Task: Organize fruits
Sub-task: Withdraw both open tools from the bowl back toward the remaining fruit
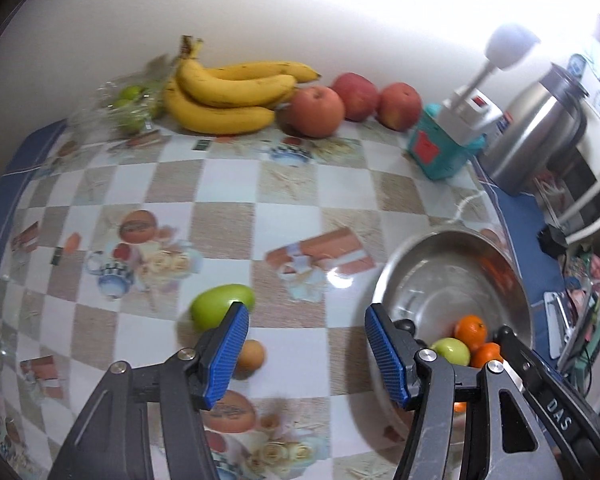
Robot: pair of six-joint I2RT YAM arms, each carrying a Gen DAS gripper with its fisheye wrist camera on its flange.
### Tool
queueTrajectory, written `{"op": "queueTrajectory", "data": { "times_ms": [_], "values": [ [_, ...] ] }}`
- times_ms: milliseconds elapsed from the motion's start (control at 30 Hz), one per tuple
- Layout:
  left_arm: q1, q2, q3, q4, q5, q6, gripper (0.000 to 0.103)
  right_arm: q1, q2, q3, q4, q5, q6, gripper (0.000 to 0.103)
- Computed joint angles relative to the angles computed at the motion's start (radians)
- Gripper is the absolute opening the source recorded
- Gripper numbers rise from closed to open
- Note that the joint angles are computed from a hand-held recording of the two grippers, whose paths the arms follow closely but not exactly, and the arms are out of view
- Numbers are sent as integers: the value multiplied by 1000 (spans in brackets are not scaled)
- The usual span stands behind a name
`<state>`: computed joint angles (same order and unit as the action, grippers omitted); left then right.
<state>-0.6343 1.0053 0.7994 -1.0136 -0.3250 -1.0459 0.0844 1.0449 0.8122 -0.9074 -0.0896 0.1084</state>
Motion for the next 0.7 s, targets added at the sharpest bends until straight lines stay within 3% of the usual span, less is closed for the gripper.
{"op": "queueTrajectory", "data": {
  "times_ms": [633, 700],
  "values": [
    [57, -100, -38, -91, 9, -20, 73, 174, -60, 2, -50, 59, 104, 44],
    [60, -97, -39, -101, 4, -22, 86, 178, -55, 4, -51, 64, 104, 52]
  ]
}}
